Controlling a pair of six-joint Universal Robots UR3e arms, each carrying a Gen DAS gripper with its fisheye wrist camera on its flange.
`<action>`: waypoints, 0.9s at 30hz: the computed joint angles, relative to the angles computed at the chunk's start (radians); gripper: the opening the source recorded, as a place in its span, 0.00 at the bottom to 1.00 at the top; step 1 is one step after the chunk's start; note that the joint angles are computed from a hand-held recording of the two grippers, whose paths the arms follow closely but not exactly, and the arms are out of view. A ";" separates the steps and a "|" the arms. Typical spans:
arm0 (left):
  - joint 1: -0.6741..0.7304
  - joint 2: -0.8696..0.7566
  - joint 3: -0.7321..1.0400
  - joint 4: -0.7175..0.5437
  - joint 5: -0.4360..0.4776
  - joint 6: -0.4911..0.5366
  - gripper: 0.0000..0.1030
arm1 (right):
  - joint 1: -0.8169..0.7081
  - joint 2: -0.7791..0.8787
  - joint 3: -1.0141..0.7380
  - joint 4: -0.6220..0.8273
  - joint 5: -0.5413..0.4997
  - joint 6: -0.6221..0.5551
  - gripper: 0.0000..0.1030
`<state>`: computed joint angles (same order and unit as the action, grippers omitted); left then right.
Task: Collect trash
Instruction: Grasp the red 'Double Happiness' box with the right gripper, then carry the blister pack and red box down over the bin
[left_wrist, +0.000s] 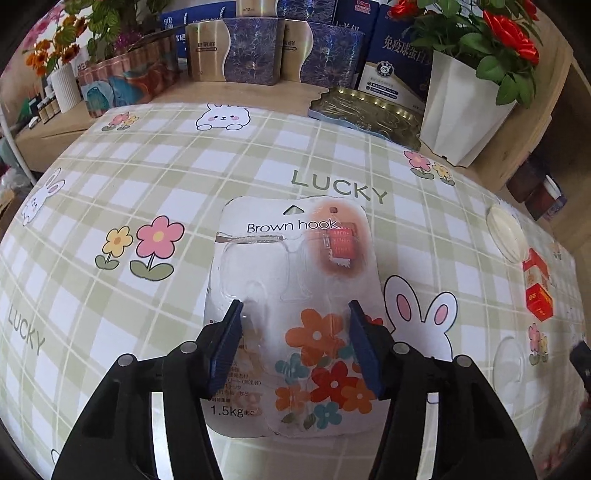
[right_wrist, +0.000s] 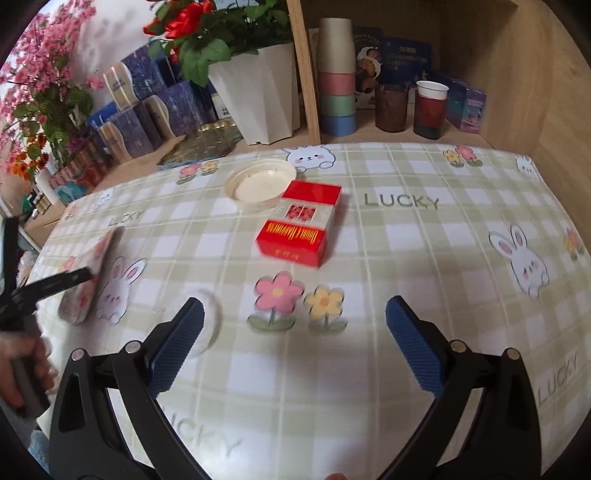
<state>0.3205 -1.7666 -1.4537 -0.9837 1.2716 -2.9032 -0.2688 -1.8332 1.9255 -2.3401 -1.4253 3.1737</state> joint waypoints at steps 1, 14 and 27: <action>0.013 0.016 -0.008 -0.010 -0.018 0.005 0.54 | 0.012 0.049 -0.038 0.000 -0.029 0.015 0.94; 0.152 0.211 -0.103 -0.085 -0.181 0.105 0.53 | 0.124 0.572 -0.560 0.200 -0.173 0.096 0.79; 0.308 0.410 -0.198 -0.243 -0.315 0.271 0.53 | 0.100 0.452 -0.424 0.161 -0.127 0.038 0.57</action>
